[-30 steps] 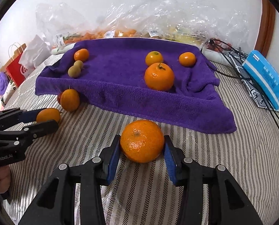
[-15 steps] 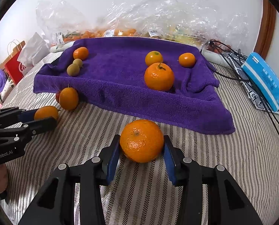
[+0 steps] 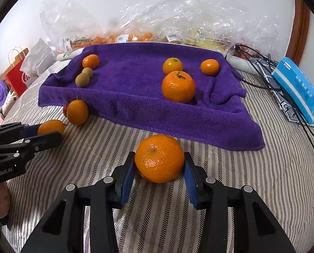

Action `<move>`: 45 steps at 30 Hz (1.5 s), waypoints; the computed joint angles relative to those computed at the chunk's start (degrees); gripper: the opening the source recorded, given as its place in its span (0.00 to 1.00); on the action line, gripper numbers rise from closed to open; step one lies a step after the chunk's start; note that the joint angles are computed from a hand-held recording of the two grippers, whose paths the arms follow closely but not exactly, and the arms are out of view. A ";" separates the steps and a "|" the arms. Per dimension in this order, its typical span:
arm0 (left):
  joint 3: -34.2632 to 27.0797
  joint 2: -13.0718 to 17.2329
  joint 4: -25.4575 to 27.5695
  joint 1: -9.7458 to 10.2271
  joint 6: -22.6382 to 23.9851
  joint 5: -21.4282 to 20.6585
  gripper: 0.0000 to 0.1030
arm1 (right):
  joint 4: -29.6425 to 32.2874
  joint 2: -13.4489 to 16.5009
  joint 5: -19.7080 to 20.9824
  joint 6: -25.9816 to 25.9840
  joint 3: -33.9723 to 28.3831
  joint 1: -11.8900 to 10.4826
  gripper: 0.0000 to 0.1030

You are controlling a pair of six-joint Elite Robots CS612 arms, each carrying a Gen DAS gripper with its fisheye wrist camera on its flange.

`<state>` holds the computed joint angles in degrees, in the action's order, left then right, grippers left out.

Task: Organize fruits
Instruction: 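Lift the orange and the tangerine off the bedspread with both tools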

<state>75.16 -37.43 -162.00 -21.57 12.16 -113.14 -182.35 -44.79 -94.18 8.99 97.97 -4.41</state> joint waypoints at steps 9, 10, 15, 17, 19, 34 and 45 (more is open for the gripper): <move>0.63 -0.18 -3.19 0.51 -0.59 -2.43 0.30 | -2.35 -0.18 1.49 1.34 0.85 -0.52 0.42; 0.66 -0.17 -3.54 0.60 -0.79 -2.80 0.30 | -2.70 -0.19 1.69 1.31 0.95 -0.55 0.42; 1.15 -0.27 -6.10 0.95 -1.87 -3.89 0.30 | -3.98 -0.23 2.42 1.49 1.32 -0.68 0.42; 1.39 -0.33 -7.07 0.99 -2.03 -4.02 0.30 | -4.64 -0.24 2.78 1.66 1.51 -0.79 0.42; 1.57 -0.37 -7.82 1.00 -2.11 -4.09 0.30 | -5.32 -0.23 3.02 1.72 1.67 -0.85 0.42; 2.26 -0.52 -10.64 1.04 -2.56 -3.63 0.30 | -7.29 -0.18 2.72 1.44 2.00 -0.66 0.42; 2.25 -0.44 -11.42 1.02 -3.06 -3.16 0.30 | -8.52 -0.13 1.95 0.70 2.20 -0.45 0.42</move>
